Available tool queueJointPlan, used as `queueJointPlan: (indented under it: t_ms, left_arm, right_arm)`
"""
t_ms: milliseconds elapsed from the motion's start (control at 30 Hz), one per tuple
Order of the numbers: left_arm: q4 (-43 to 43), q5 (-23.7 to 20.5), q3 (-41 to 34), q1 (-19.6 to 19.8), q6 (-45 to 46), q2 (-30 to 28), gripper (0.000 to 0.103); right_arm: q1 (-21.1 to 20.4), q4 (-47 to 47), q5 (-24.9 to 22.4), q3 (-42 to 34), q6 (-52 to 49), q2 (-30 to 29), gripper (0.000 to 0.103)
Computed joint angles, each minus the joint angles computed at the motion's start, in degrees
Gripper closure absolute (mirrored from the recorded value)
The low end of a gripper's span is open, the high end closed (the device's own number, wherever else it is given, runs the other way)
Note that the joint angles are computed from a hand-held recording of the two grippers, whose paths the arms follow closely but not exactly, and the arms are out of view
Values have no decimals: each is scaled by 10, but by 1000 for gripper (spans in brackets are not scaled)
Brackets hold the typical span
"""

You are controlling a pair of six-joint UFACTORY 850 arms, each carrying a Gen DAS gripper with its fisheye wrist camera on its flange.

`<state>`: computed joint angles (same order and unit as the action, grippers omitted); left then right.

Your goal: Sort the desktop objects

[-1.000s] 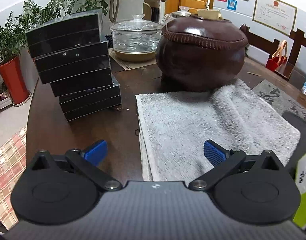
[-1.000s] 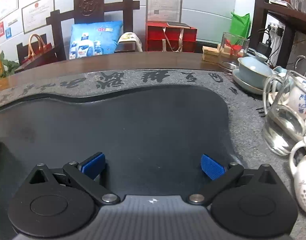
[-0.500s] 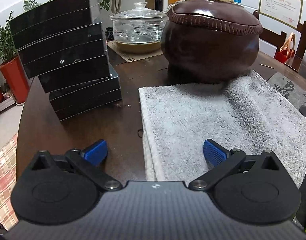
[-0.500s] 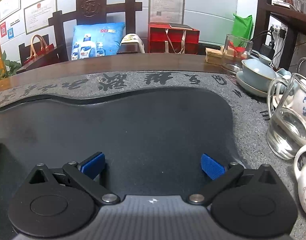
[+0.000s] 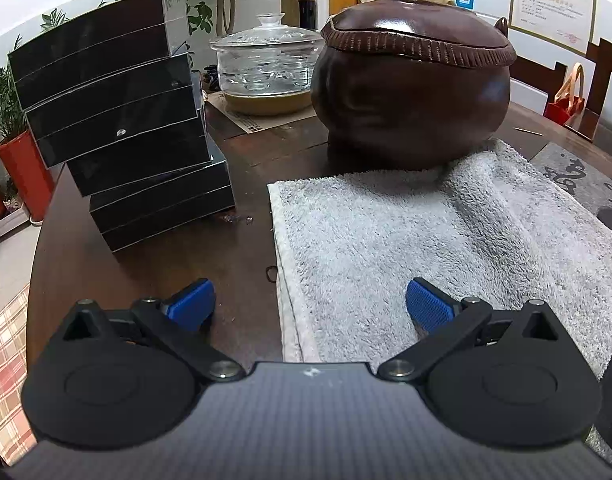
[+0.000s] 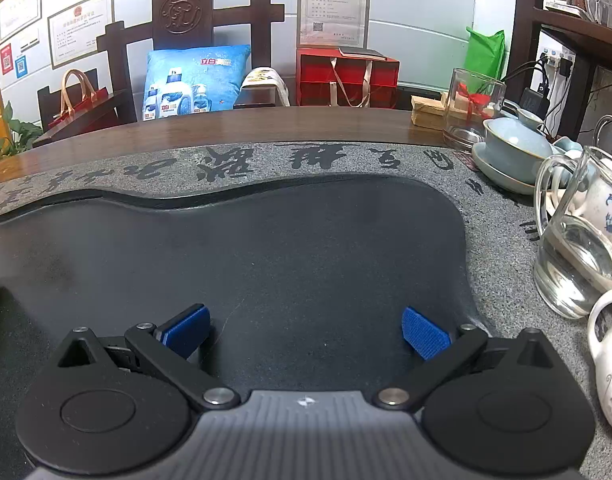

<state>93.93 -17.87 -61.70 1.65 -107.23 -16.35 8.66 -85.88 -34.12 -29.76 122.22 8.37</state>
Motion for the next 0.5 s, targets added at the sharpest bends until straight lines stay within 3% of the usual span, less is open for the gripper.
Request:
queueJointPlan:
  t_ms: [500]
  left_arm:
    - [50,3,4,2,-46,0,0]
  right_arm:
    - [0,1,0,0,-1,0,0]
